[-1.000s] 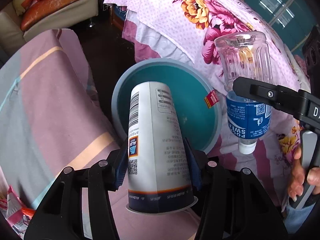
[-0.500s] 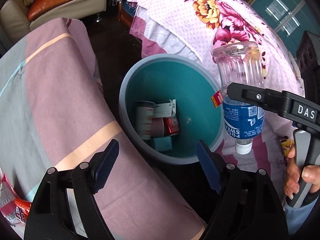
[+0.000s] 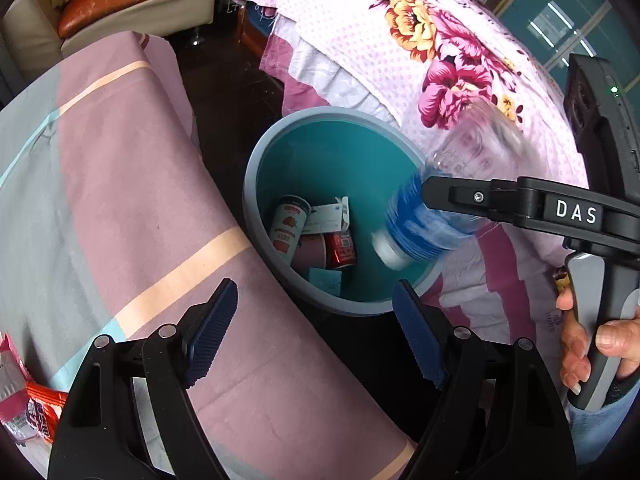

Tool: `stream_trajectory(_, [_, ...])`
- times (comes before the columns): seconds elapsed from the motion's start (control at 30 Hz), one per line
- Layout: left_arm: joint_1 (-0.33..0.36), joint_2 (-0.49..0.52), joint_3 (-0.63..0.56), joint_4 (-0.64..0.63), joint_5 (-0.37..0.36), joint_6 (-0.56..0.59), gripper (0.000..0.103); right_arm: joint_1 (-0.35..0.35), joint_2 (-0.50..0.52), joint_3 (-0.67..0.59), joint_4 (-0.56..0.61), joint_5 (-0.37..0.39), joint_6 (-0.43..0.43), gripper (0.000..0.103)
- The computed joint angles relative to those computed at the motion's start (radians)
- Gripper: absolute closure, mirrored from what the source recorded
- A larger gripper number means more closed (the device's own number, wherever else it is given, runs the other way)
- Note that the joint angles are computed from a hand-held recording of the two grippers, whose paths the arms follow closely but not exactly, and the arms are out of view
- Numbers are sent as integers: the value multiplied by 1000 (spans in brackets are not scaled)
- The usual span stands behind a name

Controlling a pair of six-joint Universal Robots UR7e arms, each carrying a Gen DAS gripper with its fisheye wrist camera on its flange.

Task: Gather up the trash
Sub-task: 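Open left tool to drop the white cup while right tool releases the bottle into the bin, then move both tools back over the table toward the snack packets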

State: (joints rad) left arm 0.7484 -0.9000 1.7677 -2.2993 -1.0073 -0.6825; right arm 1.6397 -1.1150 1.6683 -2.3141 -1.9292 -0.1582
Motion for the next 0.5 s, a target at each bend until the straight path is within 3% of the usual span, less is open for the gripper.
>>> stream_trajectory(0.5, [-34,-82,87,-45,12,-25,22,58,-36,44,-46,-37,-12,26])
